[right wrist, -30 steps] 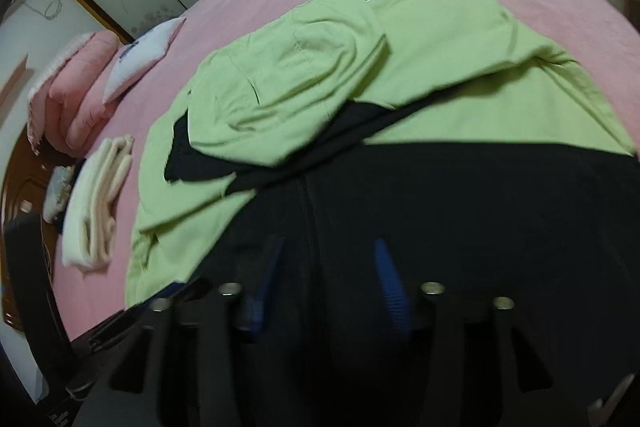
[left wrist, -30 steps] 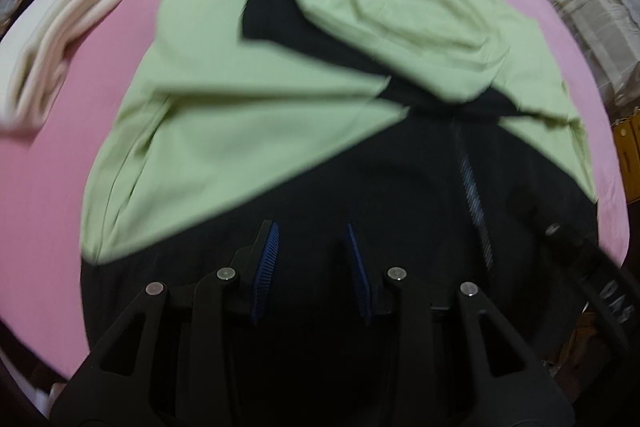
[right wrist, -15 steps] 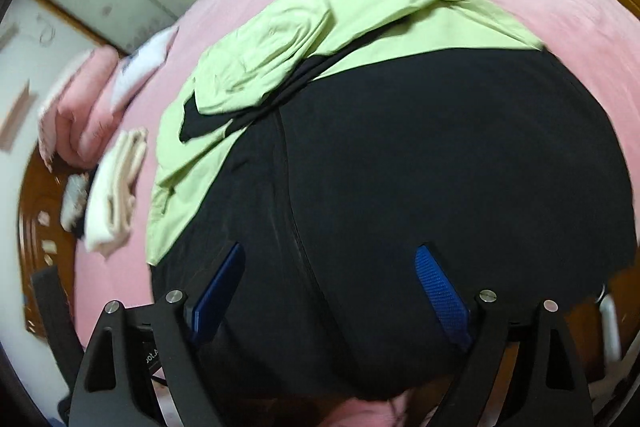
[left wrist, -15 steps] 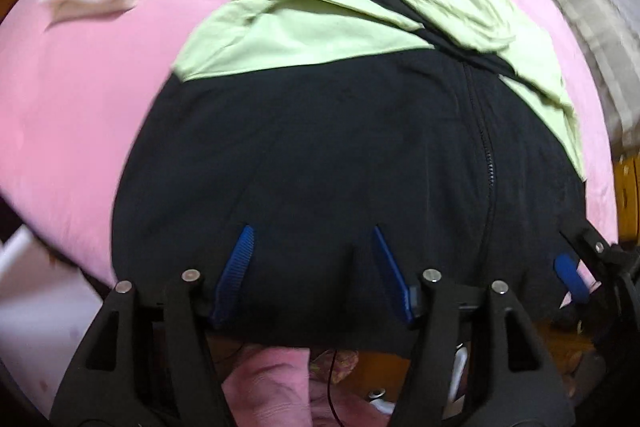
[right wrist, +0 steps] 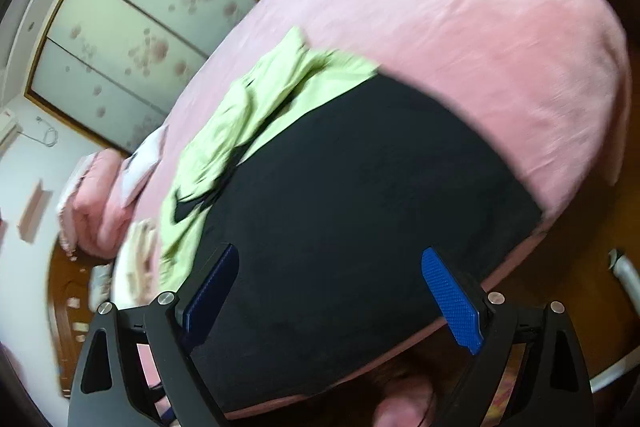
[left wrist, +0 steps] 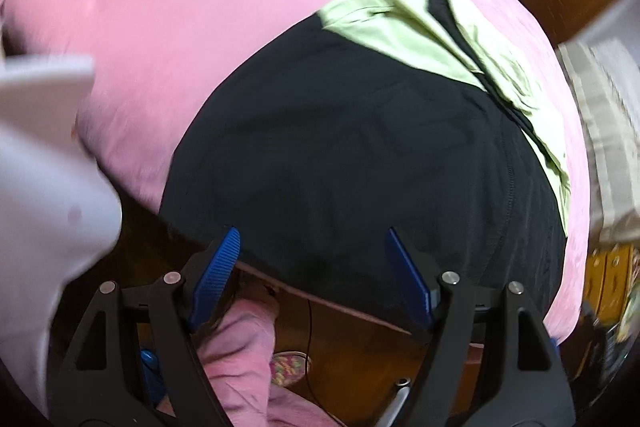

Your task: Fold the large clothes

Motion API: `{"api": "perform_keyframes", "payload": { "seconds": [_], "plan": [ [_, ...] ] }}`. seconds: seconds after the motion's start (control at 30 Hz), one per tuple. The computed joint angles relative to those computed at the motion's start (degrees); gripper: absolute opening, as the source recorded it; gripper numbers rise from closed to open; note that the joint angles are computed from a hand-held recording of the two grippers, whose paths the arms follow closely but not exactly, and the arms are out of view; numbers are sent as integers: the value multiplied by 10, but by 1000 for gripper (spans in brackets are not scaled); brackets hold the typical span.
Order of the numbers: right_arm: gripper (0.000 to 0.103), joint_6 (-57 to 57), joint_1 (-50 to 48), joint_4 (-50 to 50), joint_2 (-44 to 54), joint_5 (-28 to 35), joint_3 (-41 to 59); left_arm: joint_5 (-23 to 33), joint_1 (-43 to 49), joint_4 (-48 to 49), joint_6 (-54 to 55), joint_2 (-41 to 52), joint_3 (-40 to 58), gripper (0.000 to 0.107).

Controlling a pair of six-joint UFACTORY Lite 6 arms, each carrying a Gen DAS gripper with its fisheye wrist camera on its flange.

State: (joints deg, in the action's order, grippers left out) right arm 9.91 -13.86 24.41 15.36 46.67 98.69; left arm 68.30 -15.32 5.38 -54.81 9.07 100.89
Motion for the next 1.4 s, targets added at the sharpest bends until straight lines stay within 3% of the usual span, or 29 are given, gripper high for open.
{"api": "perform_keyframes", "payload": {
  "seconds": [0.17, 0.27, 0.37, 0.53, 0.8, 0.87, 0.97, 1.13, 1.2, 1.27, 1.4],
  "plan": [
    [94, -102, -86, -1, -35, -46, -104, -65, -2, 2, -31, -100, -175, 73],
    [94, -200, -123, 20, -20, -47, -115, -101, -4, 3, -41, -144, -248, 73],
    [93, -232, -138, 4, 23, -28, -81, -131, 5, -1, -54, -183, -313, 73],
    [83, -277, -158, 8, 114, 27, 0, -224, 39, -37, -52, -255, -425, 73],
    [59, -303, -133, -31, 214, 106, 149, -340, 118, -49, -38, -303, -519, 73],
    [50, -300, -138, -31, 233, 128, 182, -357, 137, -53, -32, -303, -533, 74],
    [29, -285, -147, -39, 271, 164, 252, -399, 154, -29, -51, -309, -557, 74],
    [22, -278, -157, -24, 294, 216, 316, -426, 172, -28, -55, -297, -552, 73],
    [20, -276, -159, -17, 293, 227, 327, -422, 171, -50, -40, -295, -544, 64],
    [19, -265, -162, -1, 285, 237, 326, -396, 164, -78, -7, -284, -524, 49],
    [18, -229, -156, 28, 329, 306, 431, -310, 120, -39, -26, -239, -428, 24]
  ]
}}
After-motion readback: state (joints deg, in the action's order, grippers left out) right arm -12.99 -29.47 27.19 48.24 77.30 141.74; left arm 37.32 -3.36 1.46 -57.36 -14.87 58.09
